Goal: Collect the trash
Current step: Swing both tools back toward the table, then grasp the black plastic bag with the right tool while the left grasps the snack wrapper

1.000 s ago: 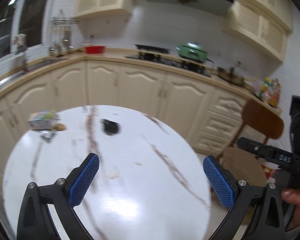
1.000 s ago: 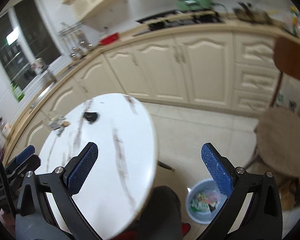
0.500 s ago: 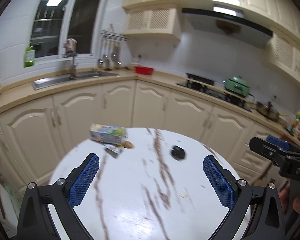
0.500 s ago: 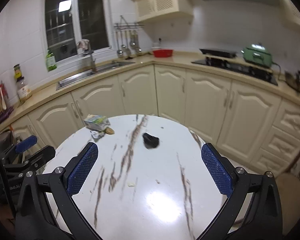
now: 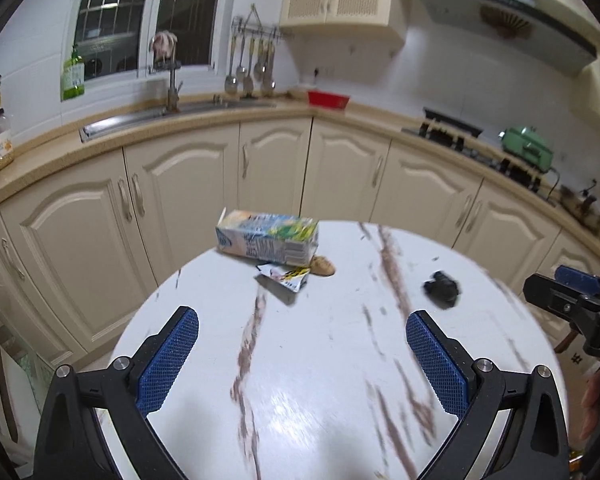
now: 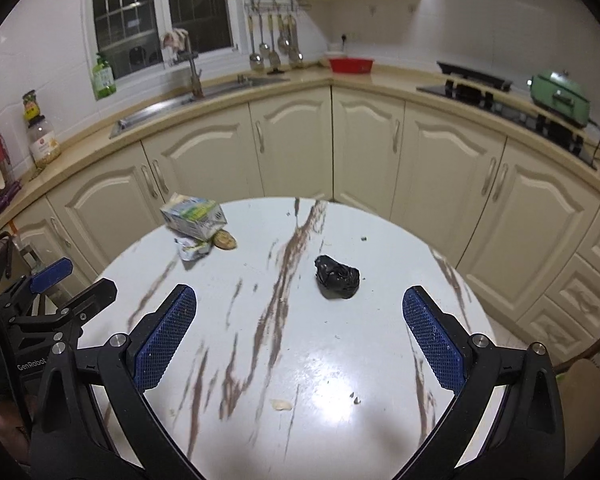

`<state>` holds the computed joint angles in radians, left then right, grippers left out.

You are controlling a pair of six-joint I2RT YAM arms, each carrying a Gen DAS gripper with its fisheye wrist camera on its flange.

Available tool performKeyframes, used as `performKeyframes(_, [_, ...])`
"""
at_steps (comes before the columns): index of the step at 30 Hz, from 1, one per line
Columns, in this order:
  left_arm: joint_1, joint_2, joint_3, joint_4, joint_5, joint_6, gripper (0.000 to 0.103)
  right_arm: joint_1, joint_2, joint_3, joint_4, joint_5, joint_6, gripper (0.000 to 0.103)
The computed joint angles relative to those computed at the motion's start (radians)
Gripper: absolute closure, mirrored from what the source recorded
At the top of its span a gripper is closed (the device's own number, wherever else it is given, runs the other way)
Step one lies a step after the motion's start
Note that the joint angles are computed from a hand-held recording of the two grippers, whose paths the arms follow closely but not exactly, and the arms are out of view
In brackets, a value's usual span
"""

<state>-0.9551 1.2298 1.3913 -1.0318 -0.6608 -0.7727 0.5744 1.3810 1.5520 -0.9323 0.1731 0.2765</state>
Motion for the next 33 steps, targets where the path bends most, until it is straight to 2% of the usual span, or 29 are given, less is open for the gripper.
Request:
performKeyframes(6, [0.276, 0.186, 0.070, 0.137, 0.229, 0.201, 0.001, -0.118, 0.159, 0.010, 0.041, -0.093, -0.047, 0.000])
performKeyframes(9, [0.375, 0.285, 0.143, 0.161, 0.315, 0.274, 0.001, -0.150, 0.228, 0.027, 0.064, -0.126, -0.063, 0.000])
performKeyframes(12, [0.449, 0.408, 0.236, 0.175, 0.378, 0.333, 0.001, -0.170, 0.288, 0.040, 0.084, -0.149, -0.075, 0.000])
performKeyframes(19, [0.545, 0.679, 0.482, 0.173, 0.454, 0.406, 0.001, -0.190, 0.374, 0.060, 0.116, -0.173, -0.086, 0.001])
performKeyframes(23, [0.580, 0.758, 0.566, 0.171, 0.513, 0.419, 0.009, -0.197, 0.393, 0.062, 0.123, -0.184, -0.090, 0.011])
performKeyframes(24, [0.587, 0.764, 0.569, 0.177, 0.530, 0.422, 0.015, -0.201, 0.400, 0.065, 0.123, -0.191, -0.094, 0.017])
performKeyframes(26, [0.600, 0.787, 0.593, 0.173, 0.553, 0.430, 0.022, -0.199, 0.402, 0.059, 0.130, -0.185, -0.102, 0.022])
performKeyframes(27, [0.602, 0.794, 0.601, 0.177, 0.557, 0.438, 0.031, -0.199, 0.404, 0.059, 0.133, -0.180, -0.110, 0.025])
performKeyframes(28, [0.604, 0.803, 0.612, 0.178, 0.562, 0.445, 0.034, -0.196, 0.404, 0.057, 0.136, -0.176, -0.115, 0.029])
performKeyframes(30, [0.604, 0.804, 0.610, 0.177, 0.560, 0.453, 0.043, -0.191, 0.397, 0.048, 0.148, -0.175, -0.127, 0.046])
performKeyframes(32, [0.607, 0.803, 0.601, 0.189, 0.563, 0.457, 0.049, -0.184, 0.393, 0.042, 0.154, -0.159, -0.140, 0.056])
performKeyframes(33, [0.611, 0.806, 0.601, 0.194, 0.570, 0.458, 0.050, -0.179, 0.392, 0.042, 0.155, -0.153, -0.143, 0.057])
